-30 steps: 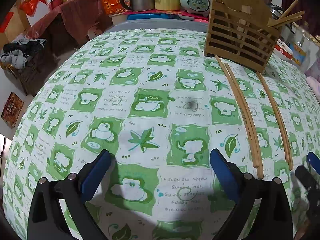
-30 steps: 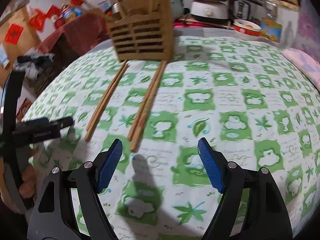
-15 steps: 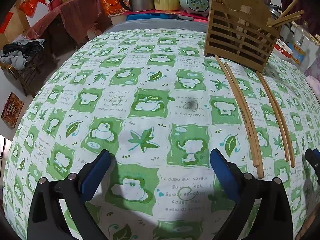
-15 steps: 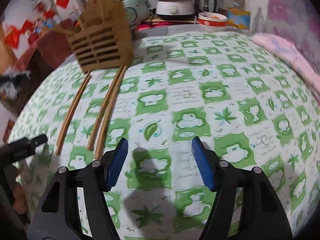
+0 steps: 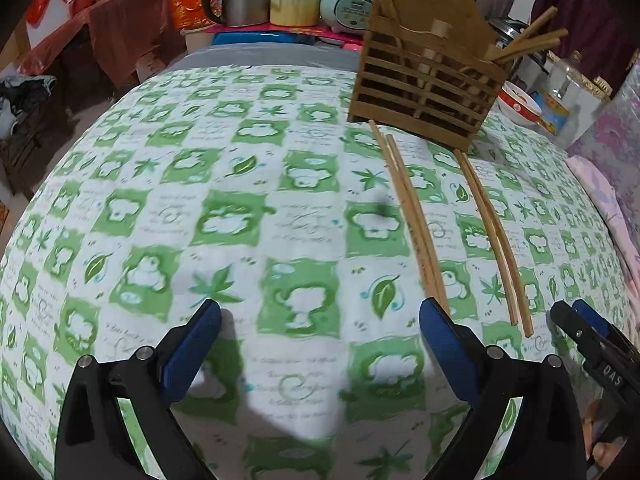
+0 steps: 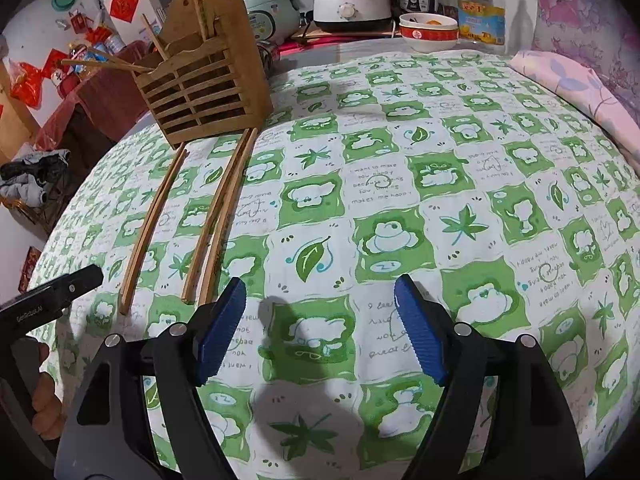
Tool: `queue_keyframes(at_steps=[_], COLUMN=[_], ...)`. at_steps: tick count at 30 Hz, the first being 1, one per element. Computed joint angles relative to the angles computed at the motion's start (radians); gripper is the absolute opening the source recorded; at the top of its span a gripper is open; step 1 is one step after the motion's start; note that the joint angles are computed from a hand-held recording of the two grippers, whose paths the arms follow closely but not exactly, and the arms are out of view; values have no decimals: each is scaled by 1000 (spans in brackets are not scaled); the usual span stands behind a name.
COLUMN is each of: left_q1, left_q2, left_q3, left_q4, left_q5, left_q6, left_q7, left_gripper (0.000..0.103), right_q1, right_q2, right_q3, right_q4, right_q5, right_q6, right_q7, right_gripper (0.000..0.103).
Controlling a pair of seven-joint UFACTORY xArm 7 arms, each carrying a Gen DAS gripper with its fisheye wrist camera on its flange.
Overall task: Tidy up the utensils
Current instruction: 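Move both open tools back over the remaining chopsticks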
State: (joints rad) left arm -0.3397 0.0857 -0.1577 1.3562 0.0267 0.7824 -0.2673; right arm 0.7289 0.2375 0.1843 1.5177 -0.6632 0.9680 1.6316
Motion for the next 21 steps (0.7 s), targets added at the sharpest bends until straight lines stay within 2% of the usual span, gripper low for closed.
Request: queue_keyframes(at_steps=[7,15,21], left_q1=[-15,-49,-55], left_q2=[47,94,109], left_q3=[-2,2,9], left_q4=[53,102,118], left_q5=[13,94,108], left_q6=[24,41,43], left_q7=[-14,-45,-60], left_gripper=[97,97,98], right_q1=[-5,-3,-3], right_q2=[-1,3,4], right_q3=[-1,-2,-3], right_q4=[-5,2,2], right_q5=[3,4,5], right_q6=[-14,-10,-8], right_q7=[-2,-5,-8], right_gripper=[79,80,80])
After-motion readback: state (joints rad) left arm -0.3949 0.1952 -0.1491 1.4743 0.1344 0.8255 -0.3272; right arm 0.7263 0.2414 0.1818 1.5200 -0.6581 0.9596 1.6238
